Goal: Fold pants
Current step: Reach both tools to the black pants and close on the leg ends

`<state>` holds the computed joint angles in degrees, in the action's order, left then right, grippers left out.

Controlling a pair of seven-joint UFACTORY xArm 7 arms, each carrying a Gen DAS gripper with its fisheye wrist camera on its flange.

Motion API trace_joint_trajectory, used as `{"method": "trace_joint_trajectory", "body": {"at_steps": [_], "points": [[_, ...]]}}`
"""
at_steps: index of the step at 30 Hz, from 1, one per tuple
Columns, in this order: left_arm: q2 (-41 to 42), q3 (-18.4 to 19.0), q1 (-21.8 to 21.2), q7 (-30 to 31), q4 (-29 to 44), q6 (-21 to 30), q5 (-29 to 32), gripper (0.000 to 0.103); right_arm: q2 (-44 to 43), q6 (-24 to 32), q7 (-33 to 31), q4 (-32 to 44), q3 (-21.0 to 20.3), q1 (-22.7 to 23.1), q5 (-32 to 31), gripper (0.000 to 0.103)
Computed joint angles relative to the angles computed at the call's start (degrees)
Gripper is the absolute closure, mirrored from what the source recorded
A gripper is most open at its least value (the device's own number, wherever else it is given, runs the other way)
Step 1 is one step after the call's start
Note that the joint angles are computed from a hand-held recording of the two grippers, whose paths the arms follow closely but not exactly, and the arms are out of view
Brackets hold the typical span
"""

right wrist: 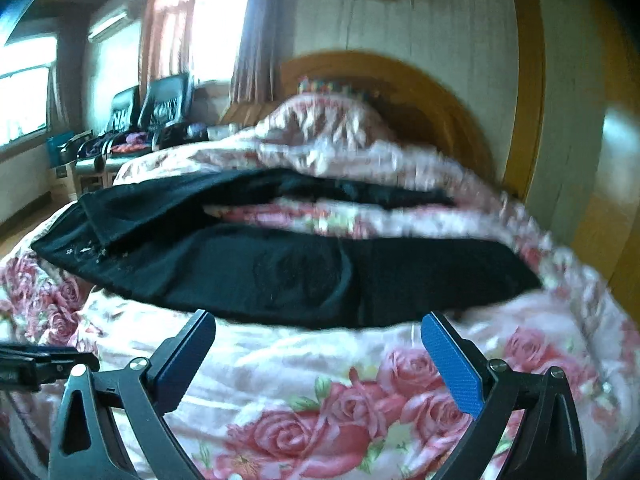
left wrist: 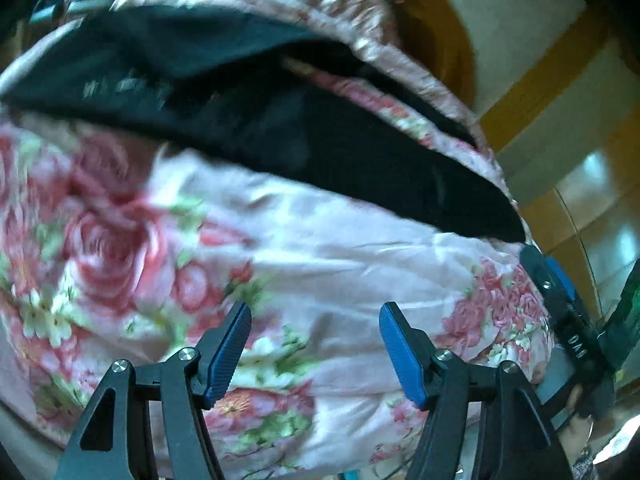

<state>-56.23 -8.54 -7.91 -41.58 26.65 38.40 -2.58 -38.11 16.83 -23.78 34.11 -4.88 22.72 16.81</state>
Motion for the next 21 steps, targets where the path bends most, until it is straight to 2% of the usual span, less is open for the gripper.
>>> {"method": "trace_joint_trajectory", "body": {"at_steps": [2,4,7,9,10,12,13,14,15,17,19,21], "points": [[-0.91,-0.04,-0.15,-0.42,-2.12,-3.79,-0.36,0.035,2.71,4.03,-0.64,2.84,-3.62,1.2,2.15,0.0],[-3.31,0.14,0.51,-2.04,-5.03,-9.2,-1.03,0.035,5.19,6.98,-3.95,5.5,-8.58,3.67,7.1,0.0],[-6.5,-1.27,5.14,-6.08,-8.88,-15.65,-0.38,0.036,9.5,11.3,-6.84,9.72,-13.48,4.6,14.35,0.0],[-7.77,-1.31,7.84,-7.64,-10.21,-16.4,0.53,0.036,13.73,16.03,-9.11,13.92,-18.31,5.96,21.2,0.001],[-8.79,-2.52,10.51,-9.26,-10.83,-16.43,1.45,0.036,16.74,19.06,-8.35,16.61,-20.16,5.7,23.87,0.004],[-10.71,-3.26,13.61,-10.88,-11.33,-15.05,3.2,0.036,21.86,24.92,-7.55,21.03,-23.1,5.22,29.2,0.023],[-11.31,-3.71,15.38,-11.6,-11.47,-14.35,4.27,0.036,24.86,28.14,-6.39,23.48,-24.25,4.58,31.22,0.027],[-12.4,-2.55,15.98,-11.48,-11.36,-12.53,4.86,0.036,27.91,30.94,-5.82,25.77,-25.29,3.92,33.67,0.032],[-12.14,-2.5,17.17,-12.27,-11.79,-13.05,5.31,0.036,29.89,32.41,-5.8,27.04,-25.67,3.21,35.89,0.033],[-13.23,1.25,17.37,-11.38,-12.14,-11.25,5.21,0.036,33.64,35.03,-4.77,29.23,-25.99,1.5,40.53,0.034],[-12.59,5.12,17.99,-10.73,-12.51,-12.15,4.09,0.036,36.77,36.38,-4.93,31.0,-25.47,-0.1,45.06,0.037],[-12.44,6.95,18.74,-10.51,-13.56,-13.84,2.94,0.036,38.77,36.27,-5.63,32.37,-24.26,-1.57,47.22,0.04]]}}
